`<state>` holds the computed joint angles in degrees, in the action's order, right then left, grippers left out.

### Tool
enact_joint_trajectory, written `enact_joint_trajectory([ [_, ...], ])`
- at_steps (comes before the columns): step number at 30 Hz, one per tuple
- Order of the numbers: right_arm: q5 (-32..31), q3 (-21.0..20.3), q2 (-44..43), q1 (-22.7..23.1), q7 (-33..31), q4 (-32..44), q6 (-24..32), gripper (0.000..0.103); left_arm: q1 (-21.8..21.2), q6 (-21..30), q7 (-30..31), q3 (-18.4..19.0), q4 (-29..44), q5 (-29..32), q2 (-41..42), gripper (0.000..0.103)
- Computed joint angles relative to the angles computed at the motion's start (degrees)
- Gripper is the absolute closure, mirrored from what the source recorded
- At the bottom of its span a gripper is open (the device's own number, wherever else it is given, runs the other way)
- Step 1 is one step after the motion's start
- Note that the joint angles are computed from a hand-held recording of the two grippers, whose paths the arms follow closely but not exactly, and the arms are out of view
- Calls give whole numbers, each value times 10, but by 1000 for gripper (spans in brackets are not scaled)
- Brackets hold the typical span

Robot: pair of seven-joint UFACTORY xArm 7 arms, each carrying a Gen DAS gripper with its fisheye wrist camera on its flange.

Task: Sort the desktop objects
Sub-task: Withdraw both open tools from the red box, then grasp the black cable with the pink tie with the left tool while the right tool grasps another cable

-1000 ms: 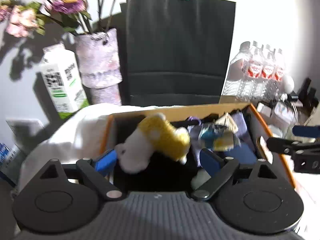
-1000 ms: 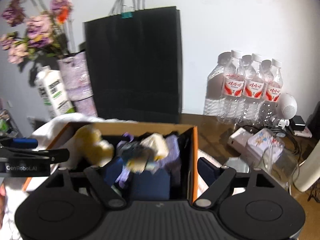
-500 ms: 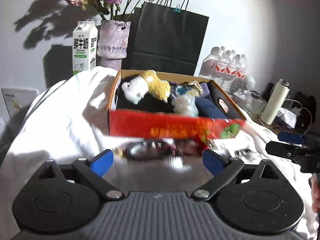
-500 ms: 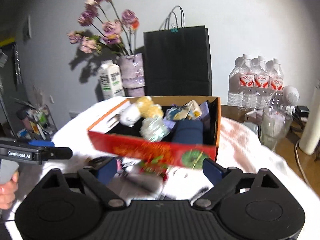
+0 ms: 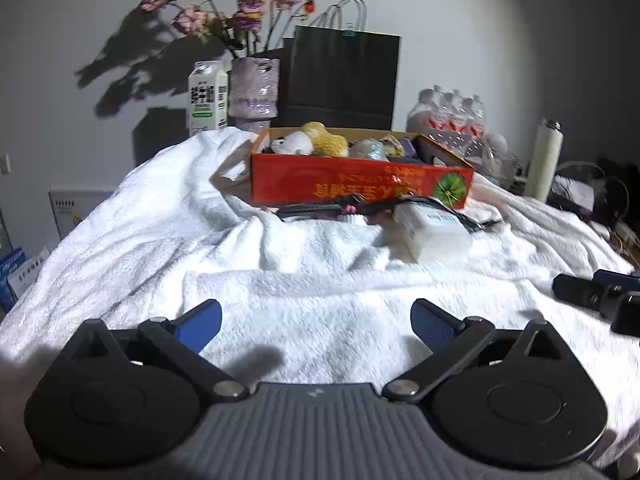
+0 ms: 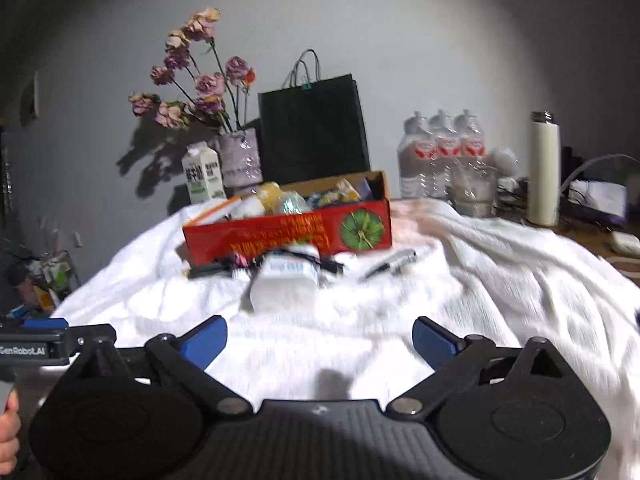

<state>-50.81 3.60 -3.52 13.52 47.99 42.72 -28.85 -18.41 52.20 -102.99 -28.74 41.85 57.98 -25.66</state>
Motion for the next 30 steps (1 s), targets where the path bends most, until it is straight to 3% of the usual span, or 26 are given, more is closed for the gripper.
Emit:
enact_joint_trajectory([
  [5,75,14,-23,9,-82,-41,1,4,-4,16,-10,-7,5,12,7,0],
  [9,98,7,-17,20,-104,-40,-2,4,-8,17,-13,1,6,10,21,0],
  [14,77,2,1,21,-76,-26,4,4,-8,-4,-9,17,5,24,31,0],
  [19,90,10,6,14,-101,-24,-2,6,-3,-16,0,33,10,36,37,1],
  [23,79,13,22,10,-109,1,3,10,11,-66,18,56,10,71,37,3],
  [27,60,27,56,4,-128,52,1,13,40,-115,68,83,32,117,58,21],
  [30,49,43,87,-6,-128,99,11,15,59,-182,131,121,52,128,87,33],
])
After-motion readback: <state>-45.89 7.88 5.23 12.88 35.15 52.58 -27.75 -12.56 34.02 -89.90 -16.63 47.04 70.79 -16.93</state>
